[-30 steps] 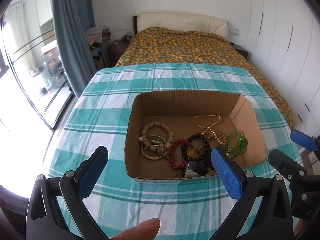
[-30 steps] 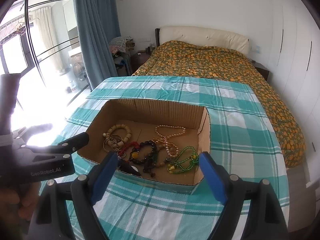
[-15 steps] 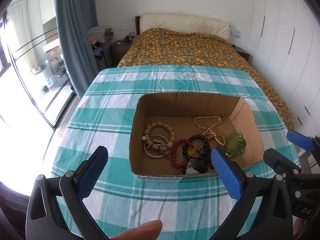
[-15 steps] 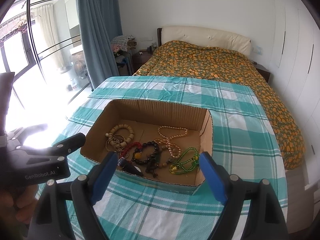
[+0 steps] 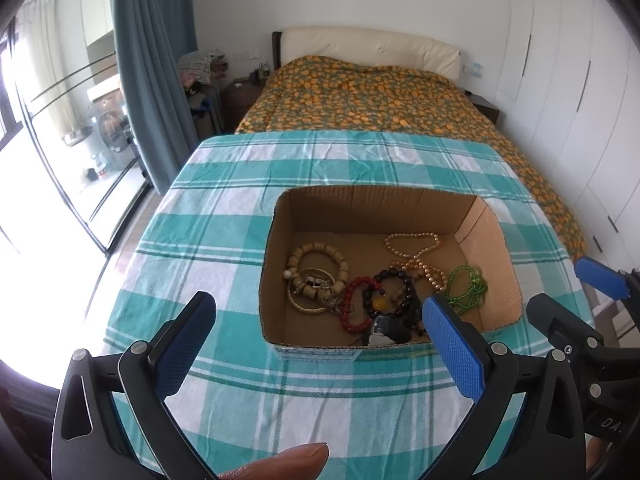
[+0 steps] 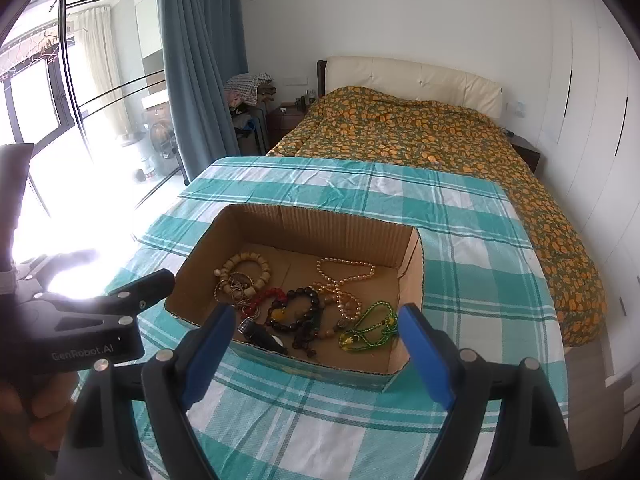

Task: Organize jewelry

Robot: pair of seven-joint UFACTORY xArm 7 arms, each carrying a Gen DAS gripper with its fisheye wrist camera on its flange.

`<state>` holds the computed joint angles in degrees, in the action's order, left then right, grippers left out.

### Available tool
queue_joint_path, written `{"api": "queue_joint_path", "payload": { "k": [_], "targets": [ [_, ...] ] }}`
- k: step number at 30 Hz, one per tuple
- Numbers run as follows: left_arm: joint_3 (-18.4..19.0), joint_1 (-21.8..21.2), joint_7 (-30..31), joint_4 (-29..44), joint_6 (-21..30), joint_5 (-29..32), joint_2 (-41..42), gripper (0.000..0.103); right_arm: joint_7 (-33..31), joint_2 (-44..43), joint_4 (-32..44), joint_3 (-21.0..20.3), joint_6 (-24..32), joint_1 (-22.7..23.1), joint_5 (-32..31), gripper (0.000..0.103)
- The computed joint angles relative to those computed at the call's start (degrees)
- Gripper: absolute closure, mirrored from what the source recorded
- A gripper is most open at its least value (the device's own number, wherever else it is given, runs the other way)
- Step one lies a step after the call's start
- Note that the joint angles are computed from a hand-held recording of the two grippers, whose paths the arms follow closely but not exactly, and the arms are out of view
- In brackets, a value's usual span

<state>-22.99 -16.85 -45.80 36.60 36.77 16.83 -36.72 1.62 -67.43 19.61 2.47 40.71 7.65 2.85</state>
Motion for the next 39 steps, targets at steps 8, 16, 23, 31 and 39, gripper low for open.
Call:
{"api": "queue_joint_path", "payload": {
  "k": [8,16,23,31,39],
  "targets": [
    [-0.73,0.28,0.02,0.49,0.89,1.09,-0.23,0.000,0.00,-0.46,-0.04,-0.10,0.83,-0.31,-0.43,0.018],
    [-0.41,-0.23,0.26,0.90,1.39,0.84,0.02,0.000,-0.18,-0.74,0.17,-0.18,1.21,-0.61,-0.55,0.018],
    [-0.13,-0.65,0.64,1.06,1.29,0.33,0.06,0.000,-0.39,-0.94,0.28,-0.22,1.57,-0.69,-0.56,0.018],
    [0.06,-0.82,0.86,1.16,1.17,-0.18,0.17,0.000,-0.74,-1.33,0.30,-0.44,2.22,-0.80,-0.51,0.018],
    [0.79,-1.43,1.73,0.90,0.88,-1.00,0.39,0.000,-0.76,-1.56,0.02,-0.36,2.22,-1.09,-0.58,0.018]
  ]
}}
